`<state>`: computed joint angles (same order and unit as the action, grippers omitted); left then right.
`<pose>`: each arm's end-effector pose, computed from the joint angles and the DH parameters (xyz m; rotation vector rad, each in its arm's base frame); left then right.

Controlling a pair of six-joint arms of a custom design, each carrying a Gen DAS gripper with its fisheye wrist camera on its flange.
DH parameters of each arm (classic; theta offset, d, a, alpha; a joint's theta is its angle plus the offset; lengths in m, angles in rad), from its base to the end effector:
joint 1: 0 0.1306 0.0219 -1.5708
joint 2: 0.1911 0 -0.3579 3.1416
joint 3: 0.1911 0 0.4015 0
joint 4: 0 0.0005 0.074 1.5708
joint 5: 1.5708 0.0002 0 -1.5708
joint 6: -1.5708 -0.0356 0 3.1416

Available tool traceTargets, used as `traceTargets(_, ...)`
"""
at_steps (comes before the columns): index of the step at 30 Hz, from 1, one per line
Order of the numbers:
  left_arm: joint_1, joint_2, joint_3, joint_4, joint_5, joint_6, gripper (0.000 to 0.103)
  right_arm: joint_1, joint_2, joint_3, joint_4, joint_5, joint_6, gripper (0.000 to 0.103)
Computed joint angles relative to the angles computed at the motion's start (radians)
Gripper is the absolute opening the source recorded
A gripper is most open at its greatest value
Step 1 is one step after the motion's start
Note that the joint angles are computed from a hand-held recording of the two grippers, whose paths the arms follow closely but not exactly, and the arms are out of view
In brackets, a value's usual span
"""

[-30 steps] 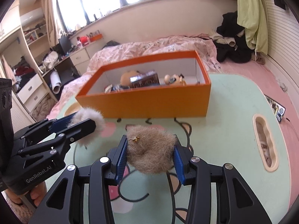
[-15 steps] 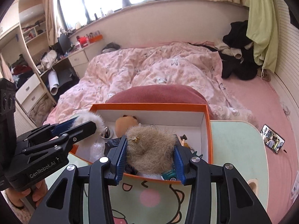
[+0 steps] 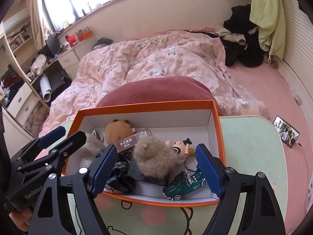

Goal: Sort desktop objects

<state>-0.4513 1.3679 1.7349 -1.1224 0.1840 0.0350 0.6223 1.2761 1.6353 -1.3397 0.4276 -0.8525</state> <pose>0.4214 -0.2120 0.5577 0.5781 2.2832 -0.4555 0.3500 0.2323 0.5392 0.4376 2.3910 0.1060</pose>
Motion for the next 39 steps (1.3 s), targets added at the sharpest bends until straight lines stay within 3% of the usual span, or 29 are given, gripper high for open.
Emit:
traceTargets(5,0.016,-0.085,-0.074,-0.007,0.045,-0.016,0.082,0.065,-0.028,-0.028,-0.032,0.077,-0.06,0.082)
traceTargets(16,0.043,-0.281,-0.304,0.012,0.034,0.003,0.082,0.245,-0.063,-0.083,-0.096,0.238,-0.167,0.085)
traceTargets(24,0.01,-0.328,-0.43,-0.014,-0.027,-0.015,0.082,0.315,-0.064,-0.181,-0.148,0.186,-0.275,0.088)
traceTargets(26,0.0,-0.343,-0.455,0.009,-0.059,-0.012,0.084,0.317,-0.07,-0.212,-0.145,0.154,-0.303,0.088)
traceTargets(28,-0.014,-0.349,-0.466,0.011,-0.089,-0.017,0.086,0.328,-0.069,-0.224,-0.15,0.162,-0.322,0.096)
traceTargets(32,-0.048,-0.342,-0.472,-0.004,-0.195,-0.003,0.103,0.324,-0.061,-0.224,-0.176,0.152,-0.337,0.103)
traceTargets(39,-0.044,-0.352,-0.486,0.013,-0.2,-0.005,0.103,0.322,-0.047,-0.214,-0.203,0.156,-0.334,0.103)
